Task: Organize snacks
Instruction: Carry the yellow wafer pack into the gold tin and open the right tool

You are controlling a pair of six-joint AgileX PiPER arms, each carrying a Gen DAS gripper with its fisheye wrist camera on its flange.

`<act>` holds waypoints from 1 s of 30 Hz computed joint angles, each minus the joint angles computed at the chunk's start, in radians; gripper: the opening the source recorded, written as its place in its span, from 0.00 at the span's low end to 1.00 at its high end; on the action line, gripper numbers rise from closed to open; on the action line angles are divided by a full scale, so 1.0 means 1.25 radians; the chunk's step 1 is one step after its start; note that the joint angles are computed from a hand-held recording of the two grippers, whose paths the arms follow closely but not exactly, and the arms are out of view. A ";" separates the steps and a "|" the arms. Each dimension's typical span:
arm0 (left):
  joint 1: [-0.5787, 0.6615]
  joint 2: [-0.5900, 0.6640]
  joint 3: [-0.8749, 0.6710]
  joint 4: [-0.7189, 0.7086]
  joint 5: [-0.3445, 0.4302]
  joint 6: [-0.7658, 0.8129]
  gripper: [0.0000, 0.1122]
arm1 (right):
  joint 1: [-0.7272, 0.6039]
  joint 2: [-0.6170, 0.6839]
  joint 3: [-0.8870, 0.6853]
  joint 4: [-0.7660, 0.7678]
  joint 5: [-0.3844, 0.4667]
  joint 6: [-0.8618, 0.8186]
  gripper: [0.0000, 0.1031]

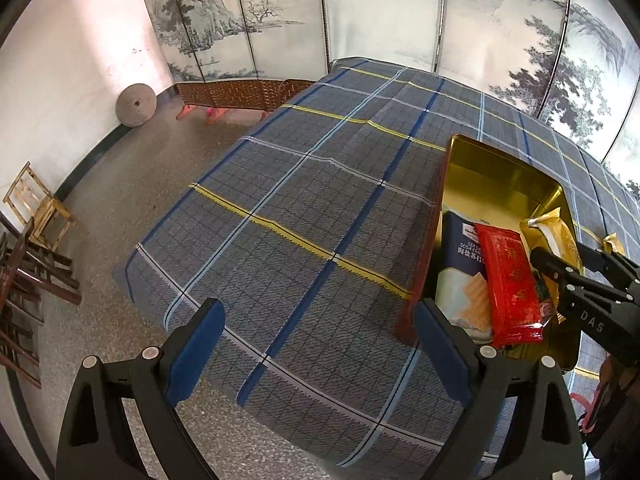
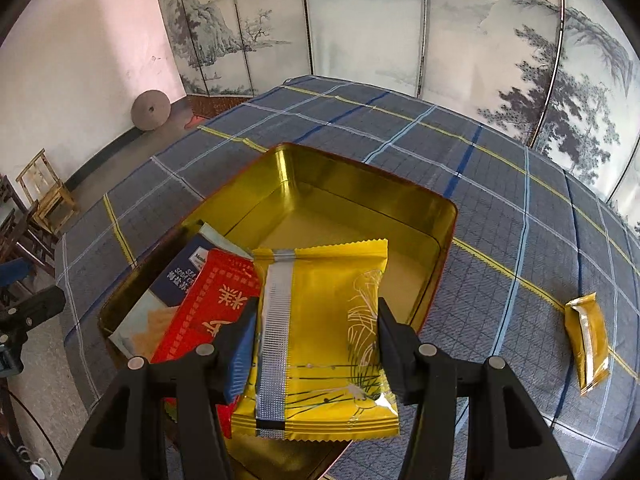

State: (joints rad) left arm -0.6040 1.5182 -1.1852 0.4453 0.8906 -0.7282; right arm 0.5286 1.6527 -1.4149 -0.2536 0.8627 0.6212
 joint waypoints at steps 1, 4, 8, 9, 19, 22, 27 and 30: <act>0.000 0.000 0.000 0.000 0.000 0.000 0.83 | -0.001 0.002 -0.001 0.008 0.001 -0.007 0.53; 0.001 -0.001 0.003 -0.002 -0.002 0.002 0.83 | 0.001 0.001 0.005 0.018 -0.005 -0.011 0.55; 0.001 -0.003 0.007 -0.002 -0.003 0.002 0.83 | 0.001 -0.005 0.010 0.031 -0.012 -0.017 0.55; 0.000 -0.003 0.008 -0.003 -0.004 0.002 0.83 | 0.001 -0.005 0.011 0.034 -0.014 -0.020 0.55; -0.023 0.002 -0.008 0.003 0.009 -0.008 0.83 | 0.000 -0.029 0.027 0.049 -0.018 -0.047 0.62; -0.033 0.003 -0.014 0.004 0.014 -0.011 0.84 | -0.006 -0.054 0.052 0.049 -0.042 -0.039 0.65; -0.054 0.004 -0.028 0.013 0.027 -0.017 0.83 | -0.020 -0.081 0.071 0.061 -0.056 -0.049 0.67; -0.064 0.001 -0.034 0.012 0.027 -0.018 0.84 | -0.035 -0.107 0.091 0.067 -0.061 -0.059 0.67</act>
State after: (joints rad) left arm -0.6840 1.5193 -1.2275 0.4604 0.9245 -0.7504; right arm 0.4854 1.5192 -1.3006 -0.1695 0.7867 0.5477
